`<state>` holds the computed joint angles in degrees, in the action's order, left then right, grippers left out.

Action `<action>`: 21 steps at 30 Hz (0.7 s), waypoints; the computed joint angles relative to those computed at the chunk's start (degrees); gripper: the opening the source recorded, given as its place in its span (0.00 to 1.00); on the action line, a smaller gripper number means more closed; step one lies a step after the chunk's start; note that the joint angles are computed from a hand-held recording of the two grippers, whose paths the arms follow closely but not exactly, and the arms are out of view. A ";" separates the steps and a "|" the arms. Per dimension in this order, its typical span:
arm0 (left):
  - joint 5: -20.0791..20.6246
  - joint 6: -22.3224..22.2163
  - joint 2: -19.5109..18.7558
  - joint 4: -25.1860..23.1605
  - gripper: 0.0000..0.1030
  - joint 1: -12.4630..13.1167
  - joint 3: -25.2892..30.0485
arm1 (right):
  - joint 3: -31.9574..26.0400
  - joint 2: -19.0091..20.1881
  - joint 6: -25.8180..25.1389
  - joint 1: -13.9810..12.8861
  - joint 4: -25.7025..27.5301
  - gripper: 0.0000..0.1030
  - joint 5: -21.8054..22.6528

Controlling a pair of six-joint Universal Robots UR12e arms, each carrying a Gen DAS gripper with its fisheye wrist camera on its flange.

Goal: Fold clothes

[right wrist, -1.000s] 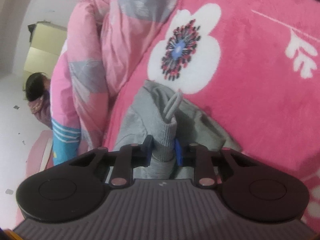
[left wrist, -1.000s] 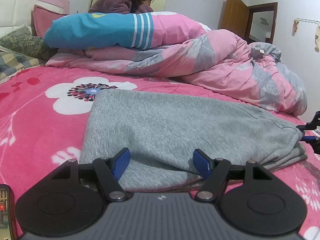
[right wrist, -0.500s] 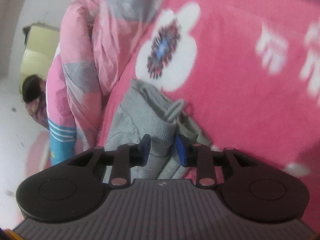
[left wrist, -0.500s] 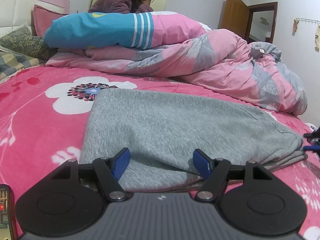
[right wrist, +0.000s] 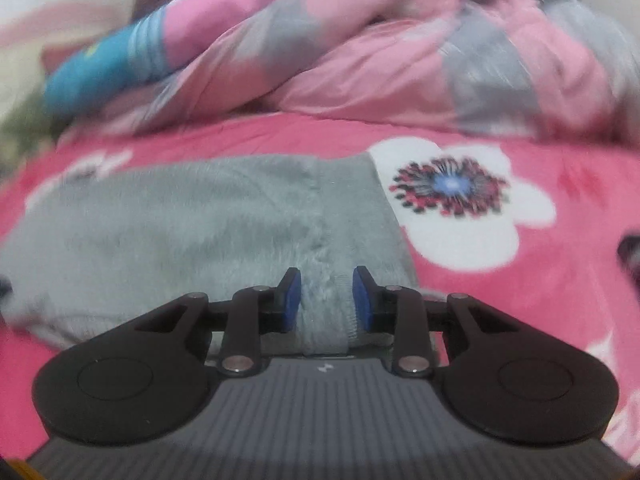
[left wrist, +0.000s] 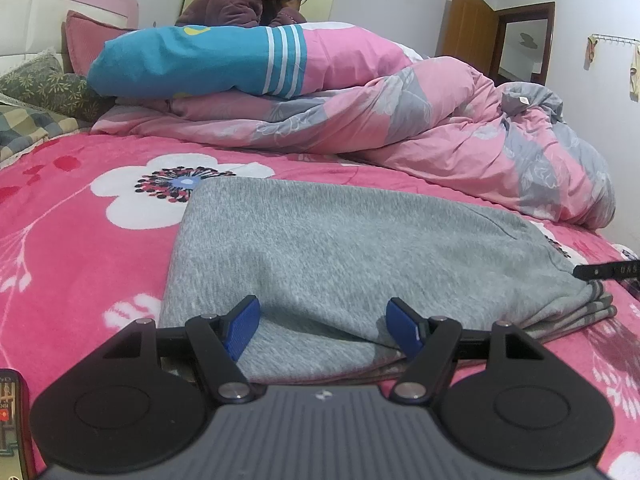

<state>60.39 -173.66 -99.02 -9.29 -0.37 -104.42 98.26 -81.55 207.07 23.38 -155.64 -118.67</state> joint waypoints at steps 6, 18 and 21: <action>0.29 0.30 0.05 -0.05 0.70 -0.12 0.00 | -5.68 2.50 -9.63 -0.90 -0.72 0.27 0.20; -0.08 0.47 0.05 -0.21 0.71 -0.01 -0.01 | -9.81 5.16 -7.52 -5.81 4.85 0.27 8.62; -0.32 0.36 0.03 -0.27 0.71 0.07 0.03 | -11.98 6.95 -4.23 -7.12 8.62 0.27 8.97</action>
